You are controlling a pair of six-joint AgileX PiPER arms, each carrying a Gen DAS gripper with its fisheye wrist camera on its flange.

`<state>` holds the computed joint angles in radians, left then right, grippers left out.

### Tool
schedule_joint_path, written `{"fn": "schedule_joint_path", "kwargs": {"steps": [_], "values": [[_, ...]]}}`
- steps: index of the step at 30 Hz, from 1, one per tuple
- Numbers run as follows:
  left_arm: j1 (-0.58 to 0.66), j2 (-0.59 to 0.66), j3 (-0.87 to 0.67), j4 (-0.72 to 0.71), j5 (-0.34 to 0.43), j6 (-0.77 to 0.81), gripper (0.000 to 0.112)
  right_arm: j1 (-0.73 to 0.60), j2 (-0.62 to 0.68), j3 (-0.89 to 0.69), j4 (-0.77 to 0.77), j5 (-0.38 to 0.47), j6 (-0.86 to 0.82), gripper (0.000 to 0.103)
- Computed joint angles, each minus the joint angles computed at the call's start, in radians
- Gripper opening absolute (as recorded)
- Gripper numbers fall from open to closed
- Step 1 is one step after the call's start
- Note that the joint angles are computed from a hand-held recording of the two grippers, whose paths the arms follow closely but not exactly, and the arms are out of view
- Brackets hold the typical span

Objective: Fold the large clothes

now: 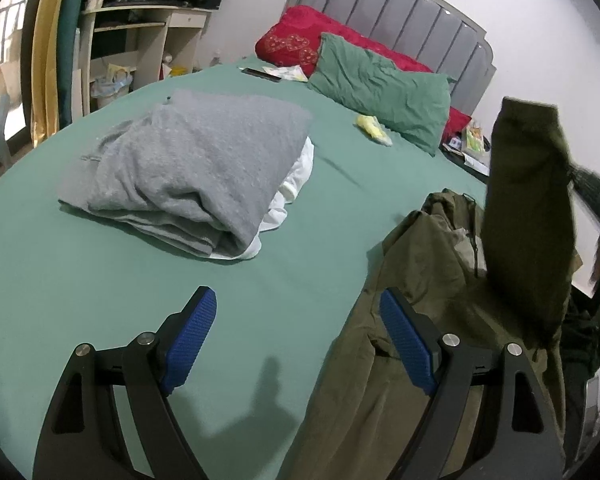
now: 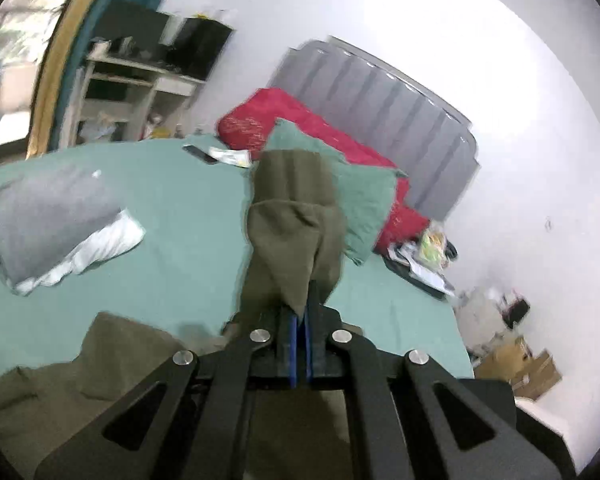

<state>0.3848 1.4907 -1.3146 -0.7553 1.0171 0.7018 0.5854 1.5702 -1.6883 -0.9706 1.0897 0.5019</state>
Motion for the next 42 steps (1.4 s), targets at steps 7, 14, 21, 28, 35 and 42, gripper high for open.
{"fn": "schedule_joint_path", "kwargs": {"steps": [7, 14, 21, 28, 35, 42], "values": [[-0.006, 0.008, -0.006, 0.014, -0.013, -0.016, 0.087, 0.107, 0.070, 0.335, 0.403, -0.221, -0.049, 0.016], [-0.052, 0.019, -0.003, 0.053, -0.056, -0.049, 0.087, -0.131, -0.175, 0.568, 0.856, -0.418, -0.293, 0.075], [-0.135, 0.029, 0.028, 0.146, -0.188, -0.094, 0.087, -0.627, -0.133, 0.377, 1.118, -0.413, -0.579, 0.088], [-0.173, 0.077, 0.013, 0.183, -0.237, -0.117, 0.087, -0.768, 0.101, 0.122, 1.486, -0.304, -0.911, 0.086], [-0.162, 0.047, 0.025, 0.143, -0.154, -0.089, 0.087, -0.403, 0.126, 0.179, 1.327, -0.197, -0.864, 0.070], [-0.140, -0.004, 0.030, 0.133, -0.168, -0.076, 0.087, -0.427, 0.014, 0.192, 1.293, -0.233, -0.825, 0.073]]}}
